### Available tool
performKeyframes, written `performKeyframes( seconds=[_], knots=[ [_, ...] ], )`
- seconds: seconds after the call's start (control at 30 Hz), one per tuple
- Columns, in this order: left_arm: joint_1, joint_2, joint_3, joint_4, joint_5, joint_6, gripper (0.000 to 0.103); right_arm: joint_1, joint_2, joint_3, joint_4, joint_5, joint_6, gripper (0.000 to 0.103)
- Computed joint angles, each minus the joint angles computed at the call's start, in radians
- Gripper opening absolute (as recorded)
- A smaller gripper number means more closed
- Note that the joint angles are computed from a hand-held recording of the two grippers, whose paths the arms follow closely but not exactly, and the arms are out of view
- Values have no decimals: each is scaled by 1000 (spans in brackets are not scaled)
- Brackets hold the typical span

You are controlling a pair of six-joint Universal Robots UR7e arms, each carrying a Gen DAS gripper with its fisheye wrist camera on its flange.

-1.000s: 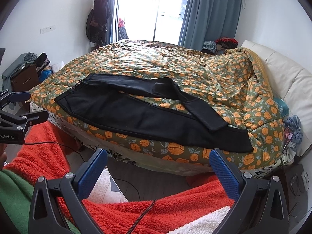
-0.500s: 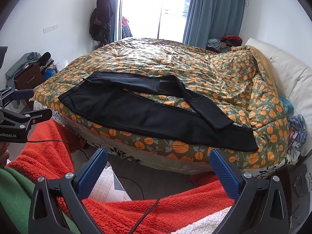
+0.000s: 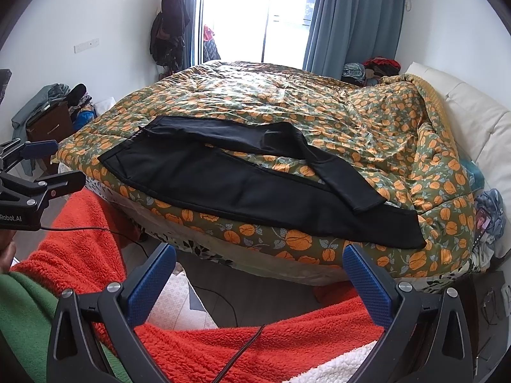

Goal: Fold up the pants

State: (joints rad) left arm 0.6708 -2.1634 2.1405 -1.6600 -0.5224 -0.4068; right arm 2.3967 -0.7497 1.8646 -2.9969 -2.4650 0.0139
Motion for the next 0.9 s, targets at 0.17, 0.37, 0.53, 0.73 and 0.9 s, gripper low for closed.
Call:
performKeyframes(
  seconds=[0.17, 0.37, 0.53, 0.73, 0.9],
  knots=[
    [18, 0, -7, -17, -55, 14, 102, 1, 4, -5, 1, -2, -14, 103],
    [5, 6, -3, -10, -47, 14, 102, 2, 5, -4, -3, -2, -16, 103],
    [0, -7, 0, -14, -40, 14, 102, 4, 6, -7, 10, -3, -12, 103],
    [19, -9, -5, -33, -57, 20, 102, 10, 18, -21, 30, -10, -32, 103],
    [24, -7, -7, -28, -58, 15, 102, 10, 20, -23, 21, -6, -35, 103]
  ],
)
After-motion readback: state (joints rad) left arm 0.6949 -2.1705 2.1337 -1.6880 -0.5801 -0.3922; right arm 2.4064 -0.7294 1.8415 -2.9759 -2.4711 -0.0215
